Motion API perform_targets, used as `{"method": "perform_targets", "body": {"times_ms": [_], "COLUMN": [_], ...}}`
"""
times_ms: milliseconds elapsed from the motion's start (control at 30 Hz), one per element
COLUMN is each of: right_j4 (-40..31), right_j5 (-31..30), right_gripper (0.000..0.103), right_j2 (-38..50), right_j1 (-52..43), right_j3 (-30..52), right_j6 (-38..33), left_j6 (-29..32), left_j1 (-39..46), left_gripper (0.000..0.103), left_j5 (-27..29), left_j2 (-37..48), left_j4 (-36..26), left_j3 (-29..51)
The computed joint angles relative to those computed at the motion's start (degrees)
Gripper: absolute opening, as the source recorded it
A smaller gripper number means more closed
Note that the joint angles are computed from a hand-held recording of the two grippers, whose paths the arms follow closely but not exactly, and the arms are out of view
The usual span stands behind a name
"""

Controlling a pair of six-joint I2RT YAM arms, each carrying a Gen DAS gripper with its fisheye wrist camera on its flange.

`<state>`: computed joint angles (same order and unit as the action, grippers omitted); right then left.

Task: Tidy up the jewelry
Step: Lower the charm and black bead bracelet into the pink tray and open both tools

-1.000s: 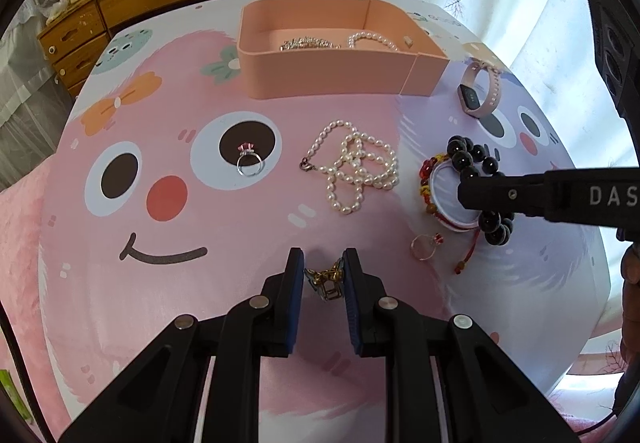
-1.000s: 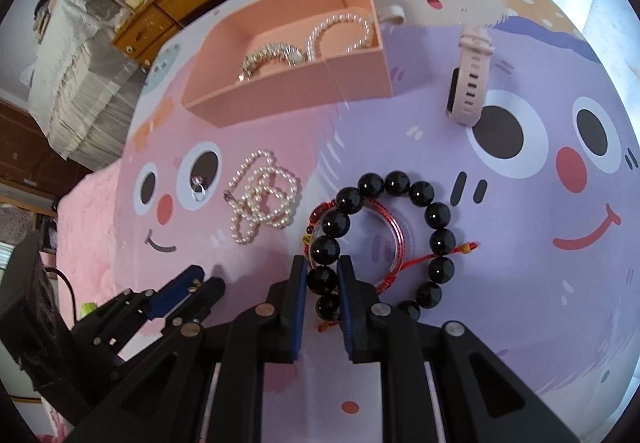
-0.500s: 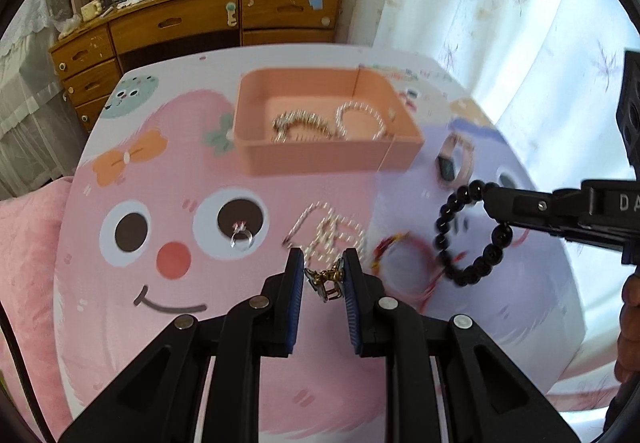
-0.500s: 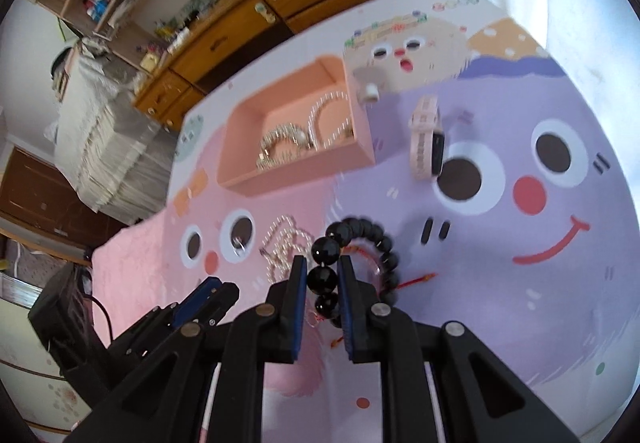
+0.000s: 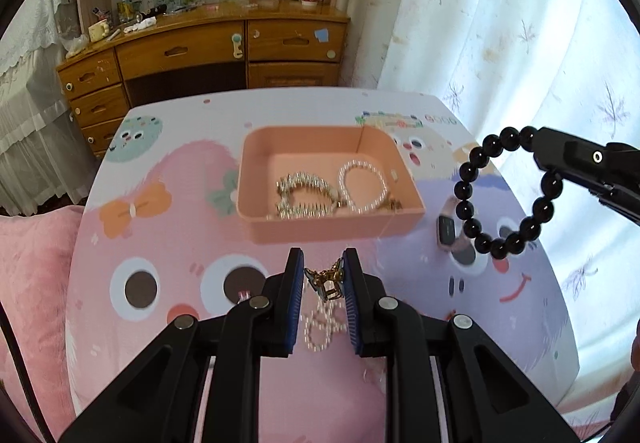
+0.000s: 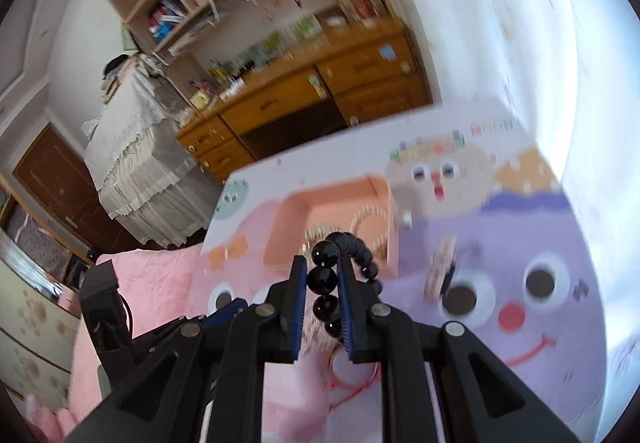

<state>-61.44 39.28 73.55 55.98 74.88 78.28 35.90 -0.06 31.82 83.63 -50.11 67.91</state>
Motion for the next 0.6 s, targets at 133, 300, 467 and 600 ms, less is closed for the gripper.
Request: {"method": "perform_targets", "body": {"times_ms": [133, 300, 467, 600], "right_j4": [2.4, 7.9, 13.0, 14.8], "right_j5": [2.1, 2.3, 0.5, -1.5], "right_gripper": [0.015, 0.015, 0.015, 0.015], "right_j2": [0.2, 0.1, 0.3, 1.9], "right_j1": [-2.7, -6.5, -9.5, -11.5], "right_j3": [0.9, -0.1, -2.0, -2.7], "right_j6": [-7.8, -16.1, -22.4, -25.8], "left_j6": [-1.9, -5.2, -9.0, -11.0], "left_j1": [-2.1, -4.4, -6.1, -7.2], "left_gripper": [0.017, 0.017, 0.018, 0.018], "left_j5": [-1.4, -2.5, -3.7, -4.0], "left_j2": [2.6, 6.8, 11.0, 14.1], "left_j4": [0.3, 1.9, 4.8, 5.9], "left_j3": [3.3, 7.8, 11.6, 14.4]}}
